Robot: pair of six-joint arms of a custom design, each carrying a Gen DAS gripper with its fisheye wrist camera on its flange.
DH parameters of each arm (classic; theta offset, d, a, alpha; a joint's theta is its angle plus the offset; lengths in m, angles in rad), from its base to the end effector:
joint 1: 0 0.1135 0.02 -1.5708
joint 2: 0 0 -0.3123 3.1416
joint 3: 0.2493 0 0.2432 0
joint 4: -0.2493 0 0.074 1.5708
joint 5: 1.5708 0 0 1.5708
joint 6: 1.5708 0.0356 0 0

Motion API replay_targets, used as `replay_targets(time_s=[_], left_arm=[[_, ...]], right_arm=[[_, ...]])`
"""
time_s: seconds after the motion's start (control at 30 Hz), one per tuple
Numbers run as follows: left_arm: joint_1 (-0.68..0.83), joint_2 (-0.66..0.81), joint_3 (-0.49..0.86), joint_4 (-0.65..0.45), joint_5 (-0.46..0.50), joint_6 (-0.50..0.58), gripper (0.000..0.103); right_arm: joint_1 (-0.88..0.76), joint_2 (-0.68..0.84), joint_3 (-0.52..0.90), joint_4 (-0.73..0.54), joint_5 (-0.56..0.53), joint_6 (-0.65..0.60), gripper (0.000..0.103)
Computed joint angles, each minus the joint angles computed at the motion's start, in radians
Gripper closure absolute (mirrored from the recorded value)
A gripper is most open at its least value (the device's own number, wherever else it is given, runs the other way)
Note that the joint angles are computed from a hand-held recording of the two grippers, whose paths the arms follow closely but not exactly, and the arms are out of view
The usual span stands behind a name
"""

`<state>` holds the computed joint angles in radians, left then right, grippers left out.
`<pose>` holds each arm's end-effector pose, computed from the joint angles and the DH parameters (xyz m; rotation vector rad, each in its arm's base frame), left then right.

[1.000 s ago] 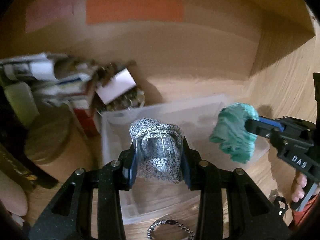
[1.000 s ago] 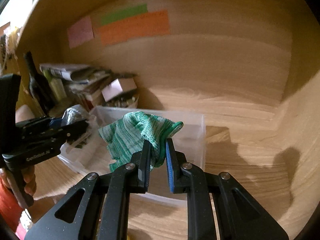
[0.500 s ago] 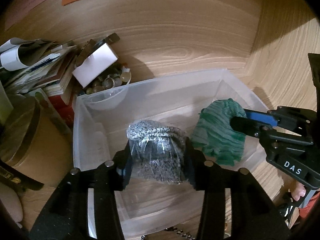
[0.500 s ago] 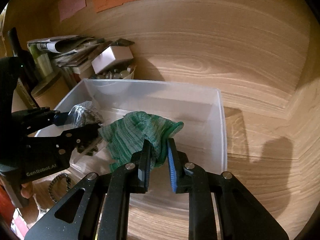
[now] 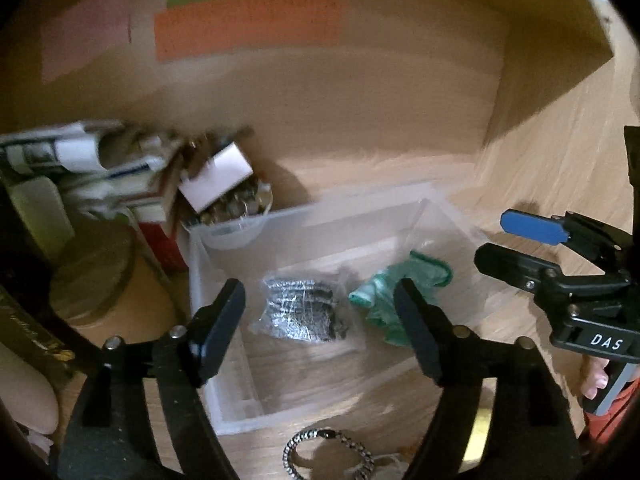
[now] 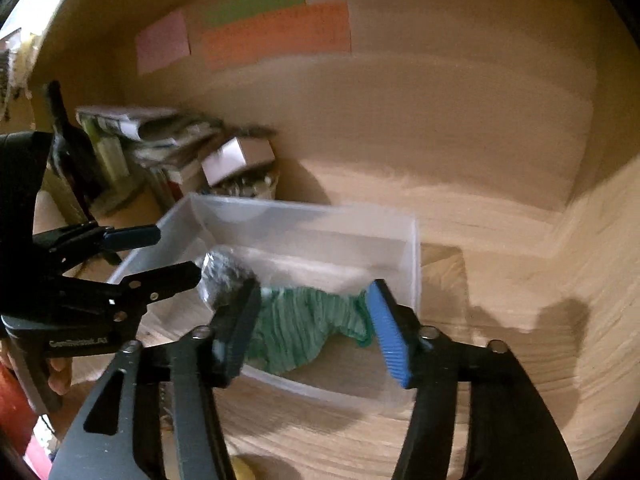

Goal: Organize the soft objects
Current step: 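Carry the glove bag with the left gripper into the clear bin while the right drops the sock there, then grasp the black-and-white beaded bracelet with the left gripper while the right grasps the yellow felt ball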

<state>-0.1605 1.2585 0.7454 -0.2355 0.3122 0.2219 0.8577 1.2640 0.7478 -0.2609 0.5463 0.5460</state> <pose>0.2331 -0.0488 0.2739 0.5899 2.2203 -0.3299 0.1675 0.1654 0.2739 -0.0863 2.2144 0.1246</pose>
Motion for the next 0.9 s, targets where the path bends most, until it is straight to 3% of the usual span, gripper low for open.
replay_targets(time_s=[0.1, 0.2, 0.4, 0.63, 0.83, 0.9], left_arm=[[0.027, -0.076, -0.02, -0.005, 0.014, 0.005, 0.013], [0.062, -0.146, -0.039, -0.014, 0.029, 0.008, 0.003], [0.156, -0.234, -0.084, -0.05, 0.082, 0.058, 0.001], [0.265, -0.253, -0.155, -0.107, 0.133, 0.169, 0.001], [0.322, -0.201, -0.231, -0.099, 0.122, 0.266, 0.001], [0.332, -0.196, -0.263, -0.076, 0.107, 0.281, 0.006]], right_arm=[[0.059, -0.054, 0.003, -0.032, 0.065, 0.013, 0.043], [0.136, -0.1, 0.008, -0.069, 0.14, 0.039, 0.031], [0.299, -0.135, 0.005, -0.143, 0.292, 0.129, 0.021], [0.403, -0.124, -0.027, -0.216, 0.329, 0.286, 0.021], [0.451, -0.083, -0.077, -0.224, 0.283, 0.39, 0.021], [0.458, -0.067, -0.097, -0.213, 0.258, 0.419, 0.021]])
